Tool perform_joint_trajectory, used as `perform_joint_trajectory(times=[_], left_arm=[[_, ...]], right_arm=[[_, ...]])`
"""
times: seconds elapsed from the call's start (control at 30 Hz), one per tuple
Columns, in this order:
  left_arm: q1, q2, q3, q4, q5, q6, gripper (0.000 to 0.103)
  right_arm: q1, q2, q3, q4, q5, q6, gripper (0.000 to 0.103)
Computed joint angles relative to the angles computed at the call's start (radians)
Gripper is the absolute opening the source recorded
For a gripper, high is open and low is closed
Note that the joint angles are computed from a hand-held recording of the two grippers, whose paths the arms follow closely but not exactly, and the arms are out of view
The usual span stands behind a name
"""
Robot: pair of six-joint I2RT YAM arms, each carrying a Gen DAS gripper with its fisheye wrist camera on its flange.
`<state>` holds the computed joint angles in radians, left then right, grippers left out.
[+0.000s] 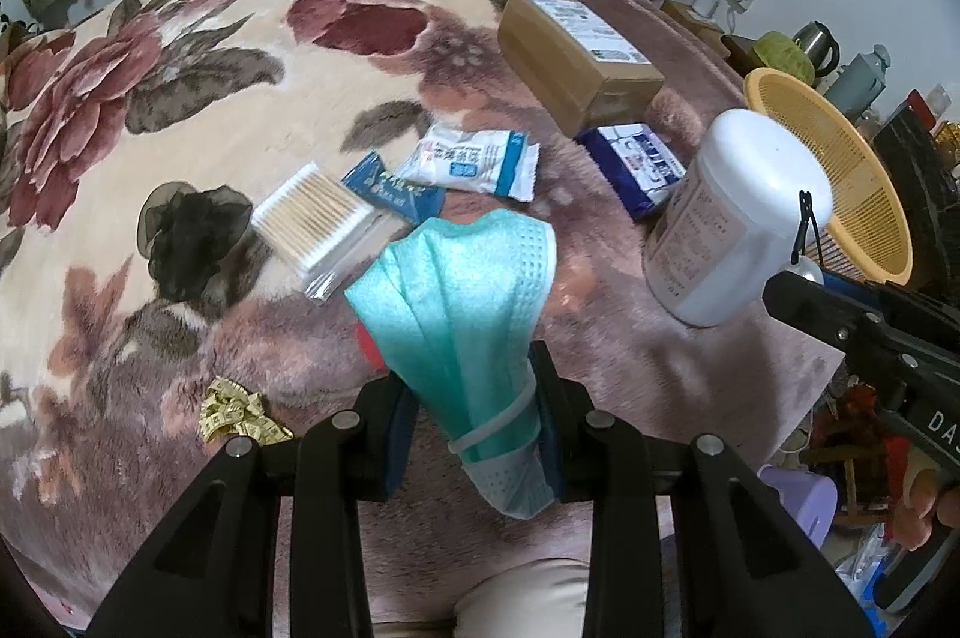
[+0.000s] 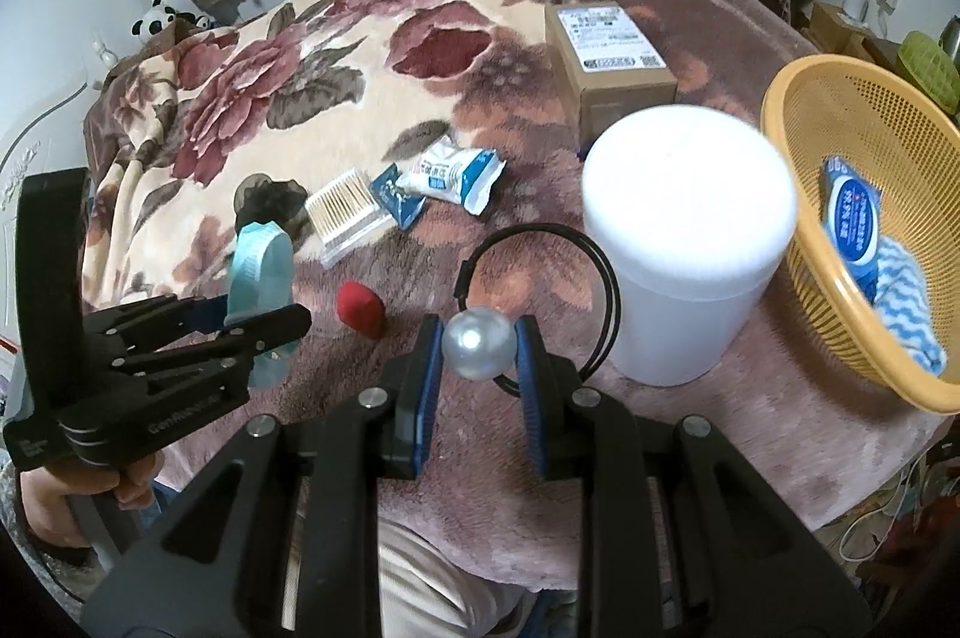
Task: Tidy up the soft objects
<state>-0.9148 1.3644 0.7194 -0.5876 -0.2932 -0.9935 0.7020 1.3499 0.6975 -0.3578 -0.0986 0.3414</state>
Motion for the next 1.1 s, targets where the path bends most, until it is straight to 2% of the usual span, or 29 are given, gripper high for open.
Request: perform_joint_trajectory(times=[0.57,1.1], left_arm=[[0.021,0.134,0.244,-0.05,0.012,0.092,0.035],[0.009,0.383,0.638,-0.111,0.048,0.172,0.035]], right_arm=[[-0.12,-0.079,0.054,-0.084,-0.032,-0.082,0.025],[-0.39,-0.138,0.063,-0.147,-0.118,-0.217,0.025]])
